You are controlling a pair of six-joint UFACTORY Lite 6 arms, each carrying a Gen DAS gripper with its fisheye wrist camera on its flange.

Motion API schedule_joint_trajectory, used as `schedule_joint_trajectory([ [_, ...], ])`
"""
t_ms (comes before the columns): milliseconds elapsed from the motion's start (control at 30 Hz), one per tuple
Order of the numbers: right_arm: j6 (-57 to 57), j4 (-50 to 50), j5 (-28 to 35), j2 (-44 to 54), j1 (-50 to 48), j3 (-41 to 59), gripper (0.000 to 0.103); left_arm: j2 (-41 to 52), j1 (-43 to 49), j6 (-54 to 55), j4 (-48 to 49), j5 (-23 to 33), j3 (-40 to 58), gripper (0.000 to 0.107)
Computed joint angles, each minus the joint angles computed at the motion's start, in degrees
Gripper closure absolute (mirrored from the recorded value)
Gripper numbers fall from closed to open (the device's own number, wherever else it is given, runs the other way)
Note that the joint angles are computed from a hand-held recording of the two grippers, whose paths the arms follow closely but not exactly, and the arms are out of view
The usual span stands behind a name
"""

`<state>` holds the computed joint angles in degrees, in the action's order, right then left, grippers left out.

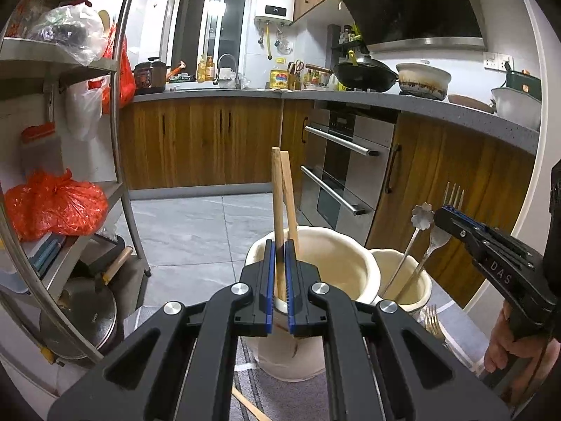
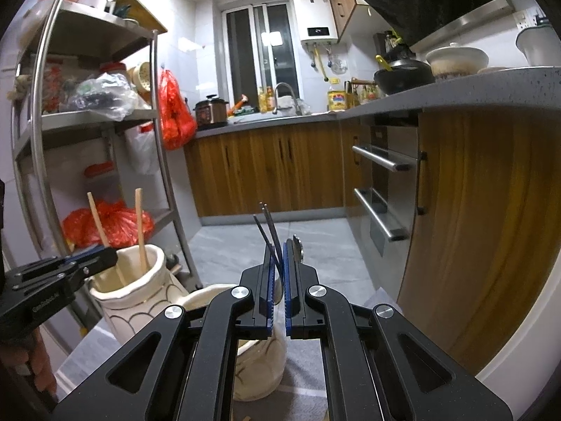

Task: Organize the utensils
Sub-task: 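Open the left tool on the chopstick while the right opens, dropping the fork in the small compartment, then grasp a wooden chopstick on the cloth with the left tool while the right returns to the cutlery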

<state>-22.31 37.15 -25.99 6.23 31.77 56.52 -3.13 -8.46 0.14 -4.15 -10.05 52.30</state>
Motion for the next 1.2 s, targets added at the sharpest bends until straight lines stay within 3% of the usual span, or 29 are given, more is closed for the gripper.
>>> schedule_joint_trajectory([
  [67,0.0,0.0,0.1,0.0,-0.1,0.0,0.098,0.1,-0.3,3.9,-3.9,0.2,0.2,0.101],
  [133,-0.1,0.0,-0.1,-0.1,0.0,-0.1,0.092,0.2,-0.3,6.3,-6.2,0.9,0.7,0.1],
  [233,1.9,-2.1,-1.2,-1.0,0.2,-1.1,0.082,-0.4,-0.3,7.4,-7.2,1.4,0.9,0.089],
  [300,1.8,-2.4,-2.6,-1.7,0.6,-2.0,0.078,-1.1,-0.8,15.8,-15.6,1.1,0.6,0.076],
  [433,2.5,-3.7,-4.0,-2.7,1.1,-3.1,0.069,-2.9,-1.4,22.9,-22.6,0.9,0.0,0.064],
  [500,2.5,-4.0,-4.5,-3.4,1.4,-3.9,0.064,-3.9,-1.8,28.3,-28.0,0.8,-0.3,0.049],
  [700,6.9,-7.9,-5.1,-6.9,1.0,-6.5,0.033,-8.8,-2.6,40.8,-40.2,0.2,-2.6,0.022],
  [767,9.7,-10.5,-5.1,-8.4,0.6,-7.7,0.017,-11.1,-2.9,45.7,-45.2,-0.5,-3.9,0.015],
  [800,10.5,-11.3,-5.0,-9.2,0.5,-8.1,0.015,-11.8,-3.1,47.5,-47.1,-0.7,-4.3,0.011],
  [933,8.8,-9.4,-4.9,-10.7,1.1,-8.4,0.006,-15.9,-3.2,54.3,-54.0,-1.0,-7.1,0.01],
  [1200,5.3,-3.4,-3.6,-14.5,2.7,-11.2,0.005,-23.4,-0.6,62.2,-61.9,1.4,-12.4,0.01],
])
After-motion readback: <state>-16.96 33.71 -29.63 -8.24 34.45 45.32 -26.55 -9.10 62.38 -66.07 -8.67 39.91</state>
